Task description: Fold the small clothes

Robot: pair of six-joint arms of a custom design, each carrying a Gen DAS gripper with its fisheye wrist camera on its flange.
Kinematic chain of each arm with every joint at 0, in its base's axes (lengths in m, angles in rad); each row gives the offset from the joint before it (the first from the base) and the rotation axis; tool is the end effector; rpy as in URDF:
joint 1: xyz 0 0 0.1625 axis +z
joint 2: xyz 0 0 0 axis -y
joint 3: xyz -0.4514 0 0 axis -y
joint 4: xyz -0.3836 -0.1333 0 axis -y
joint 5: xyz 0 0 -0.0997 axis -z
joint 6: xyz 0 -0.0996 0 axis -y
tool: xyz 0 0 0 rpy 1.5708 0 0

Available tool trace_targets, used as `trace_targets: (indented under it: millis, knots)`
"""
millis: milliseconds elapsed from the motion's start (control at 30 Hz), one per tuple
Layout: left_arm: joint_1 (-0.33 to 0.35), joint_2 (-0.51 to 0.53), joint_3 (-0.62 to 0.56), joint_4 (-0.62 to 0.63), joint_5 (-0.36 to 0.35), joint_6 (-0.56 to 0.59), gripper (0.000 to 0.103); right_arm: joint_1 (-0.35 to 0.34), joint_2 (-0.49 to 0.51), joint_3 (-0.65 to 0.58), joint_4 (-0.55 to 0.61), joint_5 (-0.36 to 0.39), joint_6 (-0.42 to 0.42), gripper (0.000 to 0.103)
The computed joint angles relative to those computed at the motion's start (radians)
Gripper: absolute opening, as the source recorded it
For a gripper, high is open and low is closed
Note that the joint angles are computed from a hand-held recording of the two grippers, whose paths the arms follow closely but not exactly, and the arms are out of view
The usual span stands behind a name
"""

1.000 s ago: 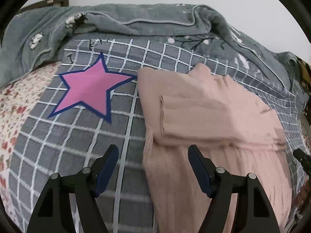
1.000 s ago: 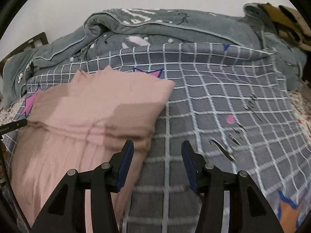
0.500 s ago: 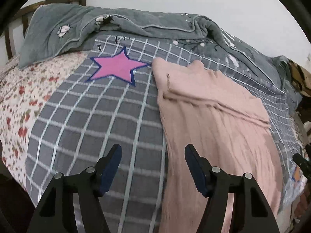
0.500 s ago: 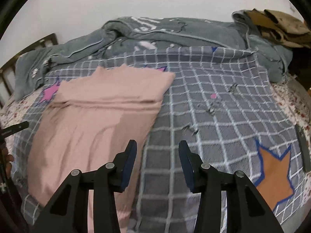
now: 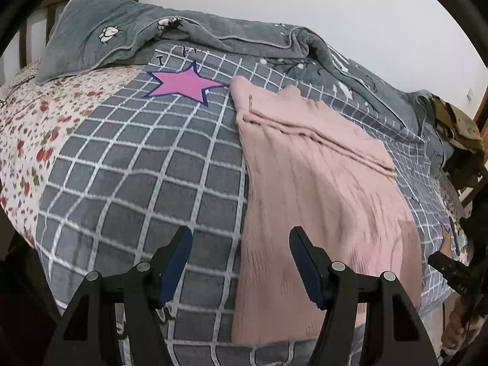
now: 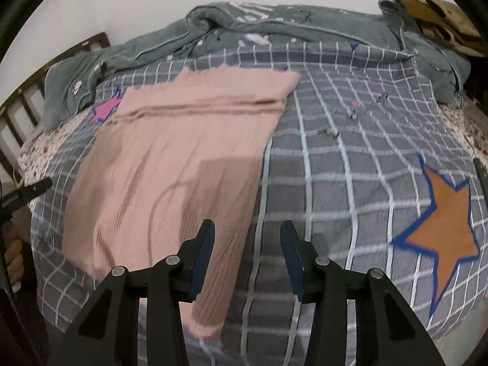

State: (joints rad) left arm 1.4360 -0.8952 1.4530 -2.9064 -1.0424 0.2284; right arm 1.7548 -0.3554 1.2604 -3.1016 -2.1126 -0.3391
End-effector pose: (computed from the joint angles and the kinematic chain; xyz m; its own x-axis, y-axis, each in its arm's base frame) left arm 0.0825 -0.7571 0.3204 -0.8582 -0.0686 -0.5087 0.2978 0.7408 -0.6022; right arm 0.2253 -0.7626 0.0071 -0.7971 -0.1328 0.5890 -0.4384 0.7981 -0.4134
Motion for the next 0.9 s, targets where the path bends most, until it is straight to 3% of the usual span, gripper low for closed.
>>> trace_targets:
  millis: [300, 900]
  knots:
    - [-0.001, -0.032, 0.082, 0.042, 0.028, -0.029, 0.062, 0.005, -0.033, 0.141, -0.177, 0.006, -0.045, 0.038]
    - [0.015, 0.004, 0.083, 0.051, 0.005, -0.066, 0.062, -0.01, 0.007, 0.097, -0.077, 0.043, -0.036, 0.037]
